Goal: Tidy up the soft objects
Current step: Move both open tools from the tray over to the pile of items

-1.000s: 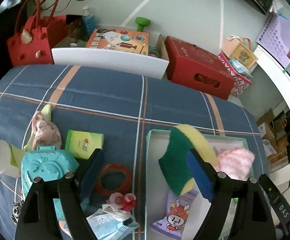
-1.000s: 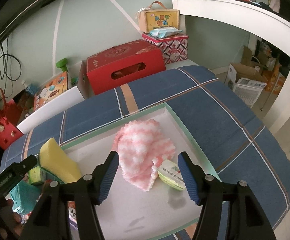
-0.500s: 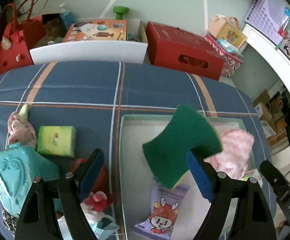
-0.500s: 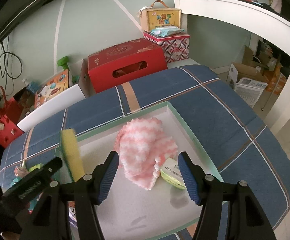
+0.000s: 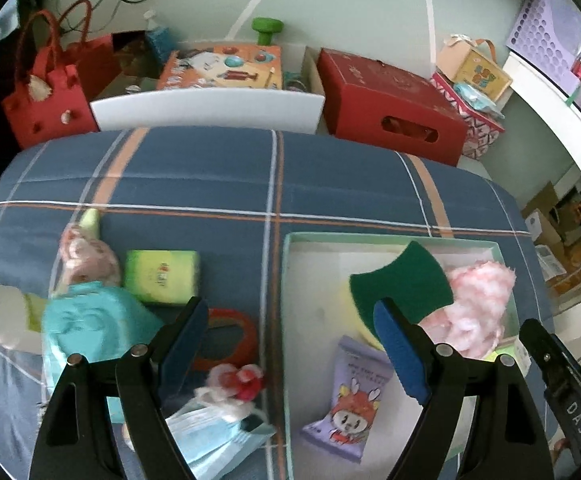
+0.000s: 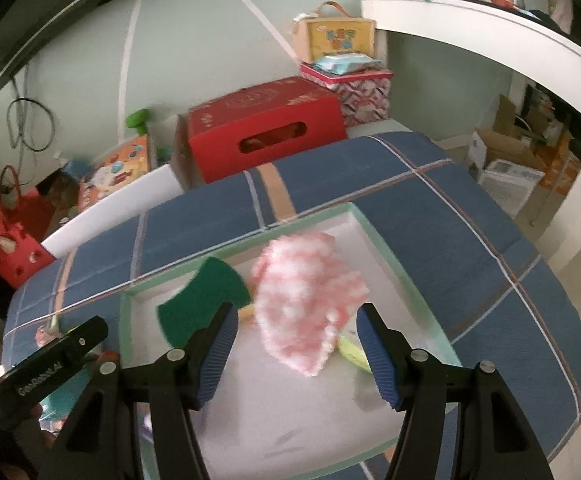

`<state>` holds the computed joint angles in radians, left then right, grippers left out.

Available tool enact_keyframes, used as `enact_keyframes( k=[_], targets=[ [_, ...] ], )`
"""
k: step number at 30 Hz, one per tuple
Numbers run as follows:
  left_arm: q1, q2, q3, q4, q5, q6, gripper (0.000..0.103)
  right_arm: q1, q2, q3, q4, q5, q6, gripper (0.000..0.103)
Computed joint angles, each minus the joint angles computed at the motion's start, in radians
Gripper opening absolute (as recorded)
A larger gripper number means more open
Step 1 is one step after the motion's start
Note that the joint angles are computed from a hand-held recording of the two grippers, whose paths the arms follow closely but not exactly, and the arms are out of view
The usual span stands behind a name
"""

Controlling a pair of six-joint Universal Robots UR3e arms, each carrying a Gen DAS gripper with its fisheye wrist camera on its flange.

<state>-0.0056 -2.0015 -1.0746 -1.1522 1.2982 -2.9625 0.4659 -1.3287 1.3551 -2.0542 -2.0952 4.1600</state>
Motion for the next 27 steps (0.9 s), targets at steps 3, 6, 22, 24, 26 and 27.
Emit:
enact_keyframes(
  k=[3, 6, 22, 24, 26, 27],
  targets=[
    [0.028, 0.03, 0.002, -0.018, 0.005, 0.009, 0.085, 0.016, 0.03, -0.041, -0.022, 0.012, -0.023, 0.066],
    [0.072, 0.06, -0.006, -0.03, -0.006, 0.024, 0.085, 0.037, 0.08, -0.108, -0.031, 0.028, -0.049, 0.066],
    [0.382, 0.212, -0.194, -0.079, -0.031, 0.061, 0.085, 0.145, 0.35, -0.453, -0.065, 0.199, -0.155, 0.066],
    [0.422, 0.237, -0.239, -0.081, -0.039, 0.076, 0.085, 0.156, 0.375, -0.481, -0.061, 0.223, -0.163, 0.066],
    [0.451, 0.257, -0.28, -0.082, -0.039, 0.09, 0.085, 0.17, 0.405, -0.518, -0.056, 0.245, -0.172, 0.066],
    [0.469, 0.267, -0.301, -0.084, -0.039, 0.102, 0.085, 0.175, 0.417, -0.531, -0.056, 0.257, -0.178, 0.066]
  ],
)
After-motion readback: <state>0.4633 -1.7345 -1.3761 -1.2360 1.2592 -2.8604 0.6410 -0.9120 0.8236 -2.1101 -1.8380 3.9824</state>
